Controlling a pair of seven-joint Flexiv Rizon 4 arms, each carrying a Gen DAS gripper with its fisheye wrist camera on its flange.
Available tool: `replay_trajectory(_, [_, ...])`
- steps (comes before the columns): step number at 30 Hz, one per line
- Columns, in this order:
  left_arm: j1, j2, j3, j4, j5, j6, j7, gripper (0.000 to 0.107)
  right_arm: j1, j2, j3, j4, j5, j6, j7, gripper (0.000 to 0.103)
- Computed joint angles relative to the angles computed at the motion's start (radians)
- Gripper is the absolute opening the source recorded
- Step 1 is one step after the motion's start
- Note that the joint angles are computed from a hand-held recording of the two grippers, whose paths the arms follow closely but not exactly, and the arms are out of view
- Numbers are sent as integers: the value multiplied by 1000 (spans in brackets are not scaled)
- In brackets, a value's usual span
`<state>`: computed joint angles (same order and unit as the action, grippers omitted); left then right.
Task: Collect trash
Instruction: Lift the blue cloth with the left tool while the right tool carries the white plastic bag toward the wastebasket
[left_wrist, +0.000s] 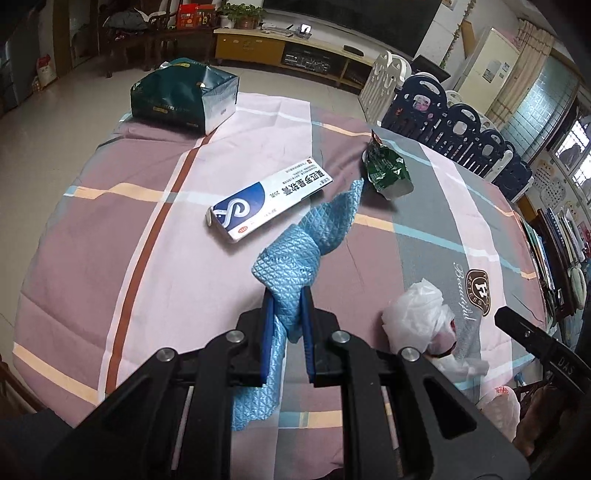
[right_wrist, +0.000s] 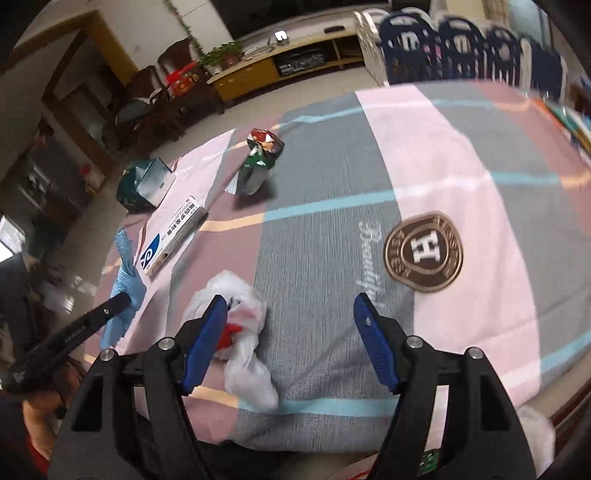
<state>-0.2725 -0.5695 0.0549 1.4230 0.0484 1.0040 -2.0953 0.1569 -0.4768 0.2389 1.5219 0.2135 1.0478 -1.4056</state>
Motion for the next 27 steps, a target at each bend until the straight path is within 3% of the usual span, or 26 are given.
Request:
replay_trajectory(9, [13,-7,-2,10,-17,-19,-19,15,93,-63,-4,-22,-83,-6,19,67])
replay_trajectory(13, [25,-3,-12,27,-38,-6,-19,15,119,-92,-1,-35,-111,-17,35,50])
replay_trajectory(15, [24,-1,-12,27,-39,-5,-17,15,137,-89,-12,-19,-140,-11,45,27])
replay_trajectory(17, [16,3,-7,23,-33,-6,-22,15,158,-68,-34,21,-176,19,73,18])
replay_trajectory(22, [-55,39,57,-14,92,-30,-101,15,210,49,-129,186,-324,138,226,17])
replay_trajectory(27, [-118,104,67,-31,229,-14,-142,15,191,223,-175,378,-476,237,364,17])
